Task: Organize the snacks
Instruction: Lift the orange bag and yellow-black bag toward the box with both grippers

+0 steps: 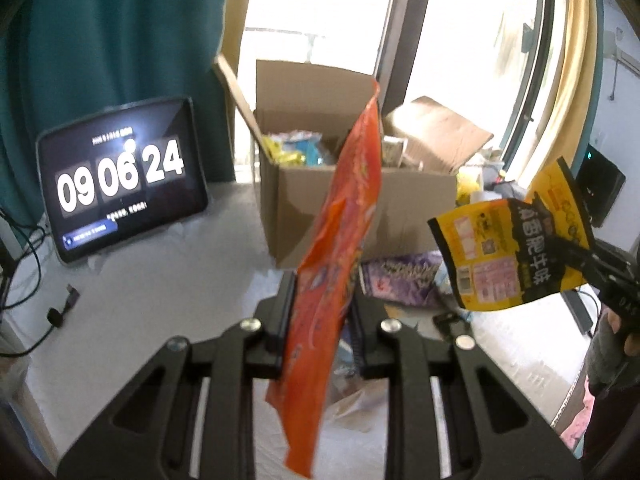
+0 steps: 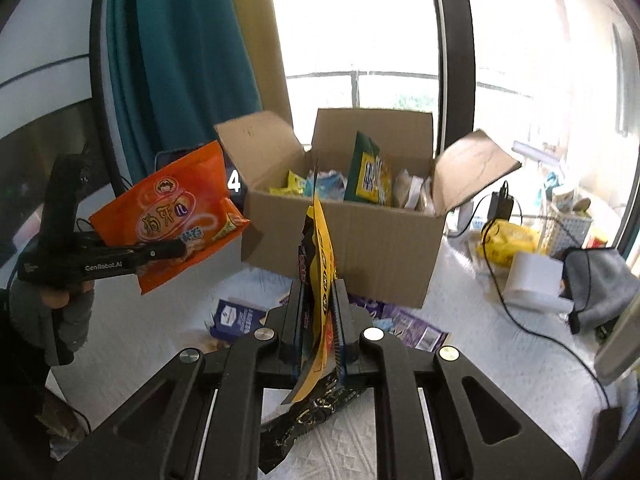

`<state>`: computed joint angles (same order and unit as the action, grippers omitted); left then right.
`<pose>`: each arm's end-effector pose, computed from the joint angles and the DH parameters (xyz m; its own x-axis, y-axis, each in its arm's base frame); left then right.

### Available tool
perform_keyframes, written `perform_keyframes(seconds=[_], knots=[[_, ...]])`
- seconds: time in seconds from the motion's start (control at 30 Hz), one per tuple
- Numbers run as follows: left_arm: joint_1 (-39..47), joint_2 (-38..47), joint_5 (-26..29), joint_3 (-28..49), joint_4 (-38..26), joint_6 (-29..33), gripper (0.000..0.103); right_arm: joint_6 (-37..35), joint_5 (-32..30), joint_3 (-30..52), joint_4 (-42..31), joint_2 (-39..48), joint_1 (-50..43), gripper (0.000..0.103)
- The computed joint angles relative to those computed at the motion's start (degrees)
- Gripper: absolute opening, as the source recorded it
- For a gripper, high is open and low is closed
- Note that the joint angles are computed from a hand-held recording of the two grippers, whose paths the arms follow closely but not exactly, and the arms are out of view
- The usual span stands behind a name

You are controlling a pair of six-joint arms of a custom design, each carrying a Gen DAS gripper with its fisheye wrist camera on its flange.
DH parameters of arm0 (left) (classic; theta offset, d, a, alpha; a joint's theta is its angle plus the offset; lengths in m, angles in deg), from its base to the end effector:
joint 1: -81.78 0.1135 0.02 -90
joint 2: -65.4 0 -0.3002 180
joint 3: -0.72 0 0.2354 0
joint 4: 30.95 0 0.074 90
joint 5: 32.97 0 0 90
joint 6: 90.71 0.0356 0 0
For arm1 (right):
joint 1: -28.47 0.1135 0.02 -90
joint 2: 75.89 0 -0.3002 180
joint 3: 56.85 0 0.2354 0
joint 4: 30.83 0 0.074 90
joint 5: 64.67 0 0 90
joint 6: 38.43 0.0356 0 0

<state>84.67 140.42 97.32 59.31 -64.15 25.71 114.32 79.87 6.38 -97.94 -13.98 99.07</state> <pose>0.2346 -0.0112 0.2598 -0.5124 0.3140 -0.7993 0.6788 0.7182 -0.1530 0.0781 0.1345 0.2974 -0.5265 0.0575 -0.8482 0.0696 0.9973 0.0244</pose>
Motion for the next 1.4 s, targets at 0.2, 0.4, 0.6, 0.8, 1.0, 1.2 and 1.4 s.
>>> perform_keyframes(seconds=[0.2, 0.4, 0.6, 0.8, 1.0, 1.2, 1.4], knots=[[1.8, -3.6, 2.8, 4.2, -4.1, -1.9, 0.025, 3.3, 5.3, 6.5, -9.1, 0.7, 3.5, 0.014], [1.4, -5.3, 7.6, 12.6, -10.9, -4.8, 0.025, 1.9, 10.5, 14.2, -15.1, 0.8, 5.1, 0.014], [-3.9, -4.6, 6.7, 24.9, -14.0, -11.5, 0.025, -11.7, 13.7, 23.1, -11.9, 0.4, 2.6, 0.014], [-9.0, -1.9, 3.4, 34.6, -14.2, -16.6, 0.025, -30.2, 12.4, 30.4, -1.2, 0.2, -2.8, 0.014], [-13.6, 6.4, -1.4, 45.3, -15.6, -20.5, 0.025, -47.8, 6.1, 34.4, 11.6, 1.3, -12.5, 0.014], [-17.3, 13.8, -9.0, 53.0, -16.7, -20.7, 0.025, -54.5, -5.2, 34.6, 19.5, 3.8, -26.1, 0.014], [-19.1, 18.5, -12.8, 50.6, -14.0, -18.3, 0.025, -52.2, -13.6, 28.1, 27.7, 6.0, -35.8, 0.014]])
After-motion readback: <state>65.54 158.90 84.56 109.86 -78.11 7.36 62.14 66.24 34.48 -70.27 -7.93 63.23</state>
